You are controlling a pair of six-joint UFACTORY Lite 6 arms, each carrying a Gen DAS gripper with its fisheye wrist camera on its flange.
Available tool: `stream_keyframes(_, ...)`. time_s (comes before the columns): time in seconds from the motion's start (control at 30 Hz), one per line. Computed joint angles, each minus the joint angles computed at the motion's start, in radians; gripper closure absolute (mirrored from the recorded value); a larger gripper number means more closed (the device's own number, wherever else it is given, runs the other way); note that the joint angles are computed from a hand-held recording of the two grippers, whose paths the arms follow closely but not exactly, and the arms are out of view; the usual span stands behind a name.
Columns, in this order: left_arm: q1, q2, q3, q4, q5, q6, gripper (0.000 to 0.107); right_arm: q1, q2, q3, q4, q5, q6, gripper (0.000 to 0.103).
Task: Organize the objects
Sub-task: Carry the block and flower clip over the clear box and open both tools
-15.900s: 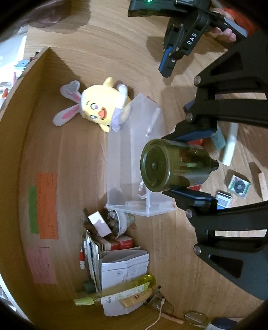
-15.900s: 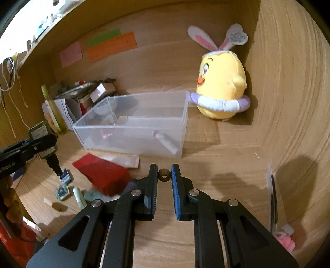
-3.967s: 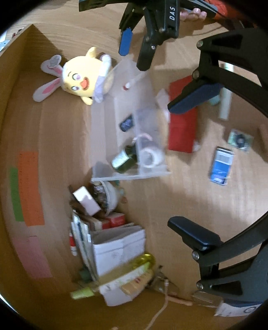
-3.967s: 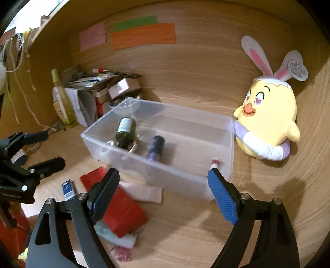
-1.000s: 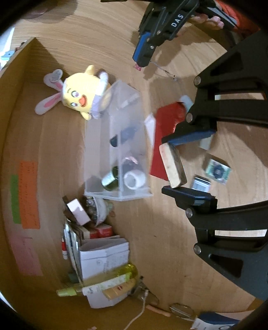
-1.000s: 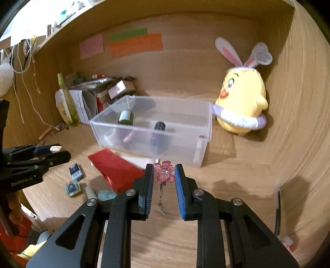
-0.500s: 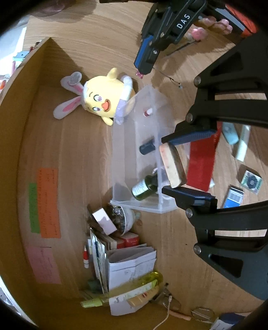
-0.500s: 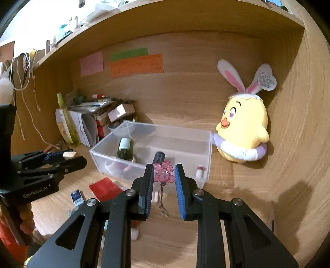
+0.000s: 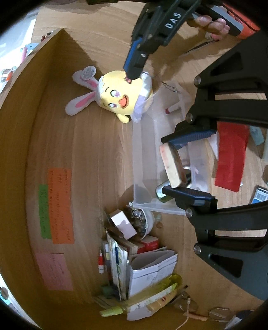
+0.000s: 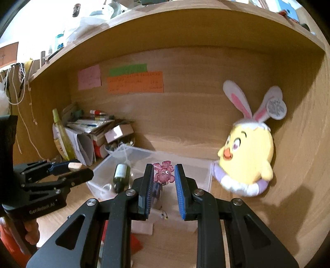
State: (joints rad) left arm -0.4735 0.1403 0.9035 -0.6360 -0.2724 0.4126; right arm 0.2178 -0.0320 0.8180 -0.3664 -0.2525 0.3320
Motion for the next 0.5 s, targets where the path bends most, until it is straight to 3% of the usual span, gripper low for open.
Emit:
stream_keyframes(0.2,0.037,0.058,0.088,0.106,0.052,-0.094,0.067,-0.016,0.067,0.117,-0.042,0.027,0.025,0.084)
stream_keyframes(0.4,0.078,0.179,0.213,0.461,0.128,-0.437,0.067,-0.017,0.135,0.174,-0.012,0.044,-0.017,0.084)
stream_keyframes(0.5,0.075,0.249,0.275,0.423,0.152,-0.395,0.067,-0.018,0.187,0.194,-0.020,0.048,-0.013,0.084)
